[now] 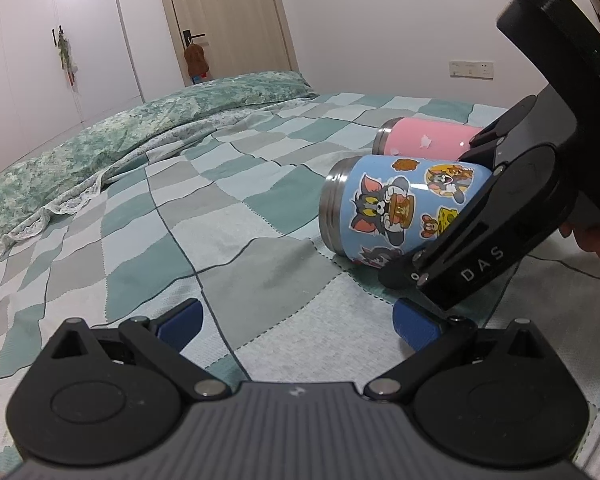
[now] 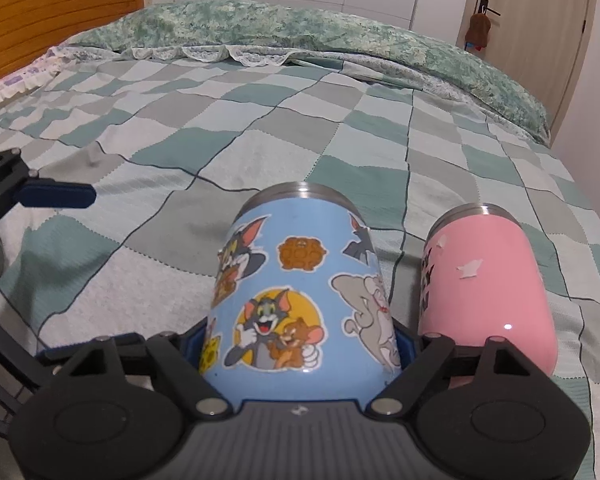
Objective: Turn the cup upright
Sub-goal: 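Close the right gripper around the lying blue sticker cup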
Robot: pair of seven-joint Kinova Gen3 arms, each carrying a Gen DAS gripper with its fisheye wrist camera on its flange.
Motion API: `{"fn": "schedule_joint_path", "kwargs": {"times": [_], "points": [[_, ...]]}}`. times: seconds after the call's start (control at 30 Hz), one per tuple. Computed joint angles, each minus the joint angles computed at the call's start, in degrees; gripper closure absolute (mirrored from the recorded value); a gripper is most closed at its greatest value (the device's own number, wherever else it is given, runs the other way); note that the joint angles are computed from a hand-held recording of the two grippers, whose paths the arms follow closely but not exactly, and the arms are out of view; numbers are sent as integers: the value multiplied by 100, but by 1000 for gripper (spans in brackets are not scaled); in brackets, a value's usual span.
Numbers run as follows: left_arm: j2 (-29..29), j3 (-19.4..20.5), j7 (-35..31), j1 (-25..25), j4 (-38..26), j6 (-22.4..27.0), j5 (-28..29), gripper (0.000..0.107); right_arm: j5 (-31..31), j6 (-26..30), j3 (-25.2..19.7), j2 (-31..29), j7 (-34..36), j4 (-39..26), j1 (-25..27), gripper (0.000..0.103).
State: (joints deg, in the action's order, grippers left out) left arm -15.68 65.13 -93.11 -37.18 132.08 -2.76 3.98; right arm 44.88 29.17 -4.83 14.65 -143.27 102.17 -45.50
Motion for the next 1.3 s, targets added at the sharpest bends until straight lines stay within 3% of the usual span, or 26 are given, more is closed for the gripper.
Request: {"fn": "schedule_joint_path", "kwargs": {"times": [0.4,0.67,0.83,1.0,1.3], "points": [[-174,-895,-36,948,83,92,33,4,293,22,-70,-278,-475,190,-25,20],[-655,-2076,183,2304,159,470,-79,4,599,375,-483,-720,-1011,376,-79,20],[-1245,-2512,496,2908,210,934,-176,4,808,797,-920,-1080,-1567,555,-155,20],[-1842,-2700,951,3321,261,1552,-177,4,1045,1200,-1431,-1410,-2454,848,-249,20],[-2698,-2486,1771,3453,282,2764,-136,4,1231,1706,-2052,-1576,-3938,1376,-453,20]]}}
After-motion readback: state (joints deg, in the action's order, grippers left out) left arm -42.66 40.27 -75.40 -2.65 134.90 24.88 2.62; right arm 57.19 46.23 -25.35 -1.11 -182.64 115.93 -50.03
